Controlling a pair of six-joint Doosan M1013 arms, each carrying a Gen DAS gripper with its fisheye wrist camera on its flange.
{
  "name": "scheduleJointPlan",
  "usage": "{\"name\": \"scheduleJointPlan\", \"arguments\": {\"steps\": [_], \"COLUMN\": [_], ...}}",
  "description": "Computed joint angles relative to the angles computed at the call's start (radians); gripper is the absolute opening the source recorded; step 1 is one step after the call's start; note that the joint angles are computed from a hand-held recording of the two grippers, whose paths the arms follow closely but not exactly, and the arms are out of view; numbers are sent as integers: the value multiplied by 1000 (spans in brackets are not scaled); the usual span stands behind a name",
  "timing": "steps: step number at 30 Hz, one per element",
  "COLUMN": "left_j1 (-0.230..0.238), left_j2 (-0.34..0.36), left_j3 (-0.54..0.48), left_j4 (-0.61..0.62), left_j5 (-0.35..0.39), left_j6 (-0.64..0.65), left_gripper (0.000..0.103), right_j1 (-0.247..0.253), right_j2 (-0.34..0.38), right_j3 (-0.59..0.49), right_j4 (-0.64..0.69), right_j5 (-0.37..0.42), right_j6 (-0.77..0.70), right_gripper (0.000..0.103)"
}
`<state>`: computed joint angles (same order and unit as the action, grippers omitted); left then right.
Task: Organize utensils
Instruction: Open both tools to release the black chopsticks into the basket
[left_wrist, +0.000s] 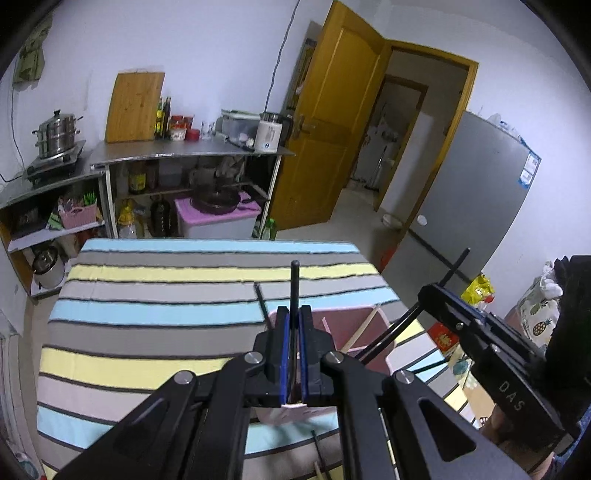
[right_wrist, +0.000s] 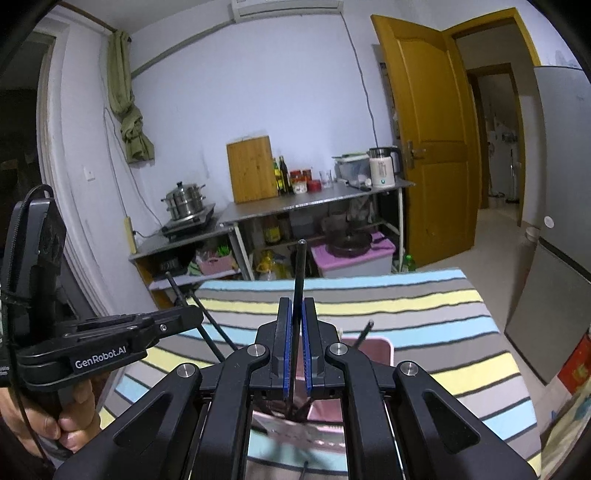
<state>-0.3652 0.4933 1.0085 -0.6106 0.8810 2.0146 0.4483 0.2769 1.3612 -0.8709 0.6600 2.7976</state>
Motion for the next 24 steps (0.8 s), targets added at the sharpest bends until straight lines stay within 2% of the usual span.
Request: {"name": "scheduleJointPlan", "arguments": {"steps": [8, 11, 13, 15, 17, 24], "left_j1": [-4, -2, -2, 1, 5, 17], "left_j2": [0, -3, -5, -8, -19, -66], "left_j3": [23, 30, 31, 33, 45, 99], "left_j4": [43, 46, 55, 52, 41, -5], "left_j5": [20, 21, 22, 16, 0, -49], "left_j6": [-24, -32, -42, -45, -38, 4], "left_gripper": [5, 6, 9, 18, 21, 23], "right_j1": [-3, -6, -8, -6, -3, 18], "right_j2": [16, 8, 2, -4, -13, -47], "right_j3": [4, 17, 20, 21, 27, 50], "right_j4": [131, 140, 162, 150, 133, 51], "right_j5": [38, 33, 33, 43, 38, 39], "right_j6": [-109, -103, -115, -112, -100, -32], "right_gripper": [5, 5, 5, 6, 10, 11]}}
